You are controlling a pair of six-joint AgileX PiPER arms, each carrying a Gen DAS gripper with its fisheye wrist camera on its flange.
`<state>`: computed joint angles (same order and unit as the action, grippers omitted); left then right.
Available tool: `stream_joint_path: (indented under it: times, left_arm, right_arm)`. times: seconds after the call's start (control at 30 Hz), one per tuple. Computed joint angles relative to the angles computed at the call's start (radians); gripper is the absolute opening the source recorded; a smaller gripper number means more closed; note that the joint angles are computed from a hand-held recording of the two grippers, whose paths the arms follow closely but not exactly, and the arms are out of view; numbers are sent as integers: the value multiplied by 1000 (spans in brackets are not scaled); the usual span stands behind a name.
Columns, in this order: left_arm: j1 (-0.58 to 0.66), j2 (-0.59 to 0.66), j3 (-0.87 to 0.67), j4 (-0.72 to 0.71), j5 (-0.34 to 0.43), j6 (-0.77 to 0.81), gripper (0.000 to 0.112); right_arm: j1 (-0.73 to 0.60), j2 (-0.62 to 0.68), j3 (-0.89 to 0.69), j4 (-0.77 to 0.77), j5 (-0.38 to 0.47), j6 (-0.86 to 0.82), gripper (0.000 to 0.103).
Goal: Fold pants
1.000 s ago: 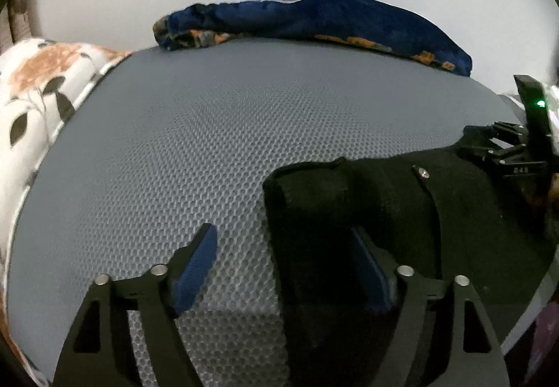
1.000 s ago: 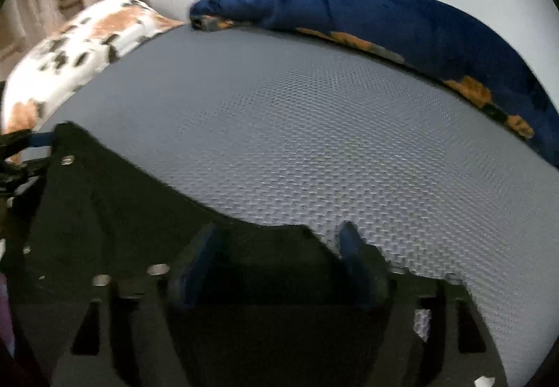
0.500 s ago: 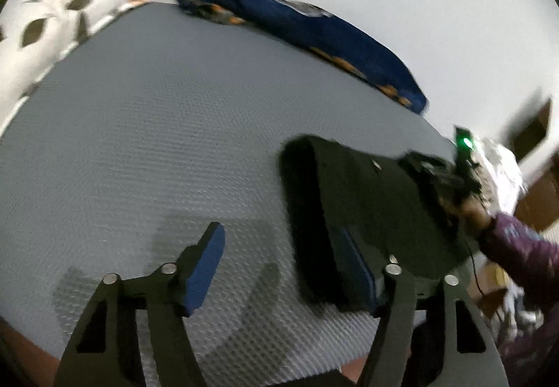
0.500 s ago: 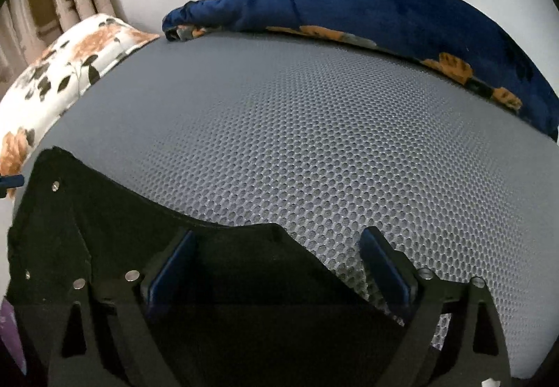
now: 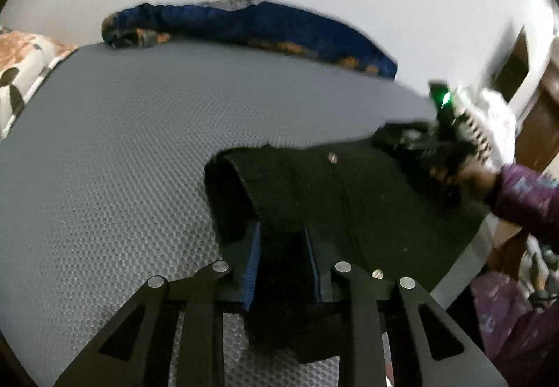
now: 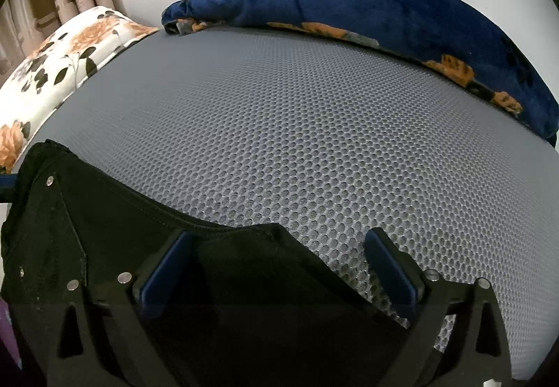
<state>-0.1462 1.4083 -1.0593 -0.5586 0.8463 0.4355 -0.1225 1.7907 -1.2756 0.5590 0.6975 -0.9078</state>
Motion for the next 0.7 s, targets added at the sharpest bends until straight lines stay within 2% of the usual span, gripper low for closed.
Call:
stream_joint_path:
  times: [0.1, 0.17, 0.23, 0.3, 0.4, 0.47, 0.53, 0.57, 0.7]
  left_arm:
    - [43, 68, -21, -42, 64, -15, 25]
    - [89, 50, 5, -123, 63, 37, 25]
    - [99, 48, 1, -129, 71, 38, 31]
    - [92, 66, -15, -113, 90, 18, 52]
    - [59, 84, -39, -102, 108, 1, 52]
    - [44, 85, -50, -139, 145, 39, 52]
    - [-20, 78, -49, -41, 89, -21, 52]
    - [-33, 90, -52, -14, 93, -53, 52]
    - [23, 89, -63, -79, 93, -31, 13]
  right_arm:
    - [0, -1, 1, 1, 0, 0, 98]
    - [-3, -1, 4, 15, -2, -16, 98]
    - [-3, 0, 3, 15, -2, -16, 99]
    - [-3, -1, 4, 15, -2, -17, 99]
    - [-3, 0, 3, 15, -3, -16, 99]
    - [-2, 1, 3, 16, -4, -16, 99]
    - [-1, 1, 3, 16, -4, -16, 99]
    - [-1, 1, 3, 16, -5, -16, 99]
    - [0, 2, 3, 17, -6, -16, 99]
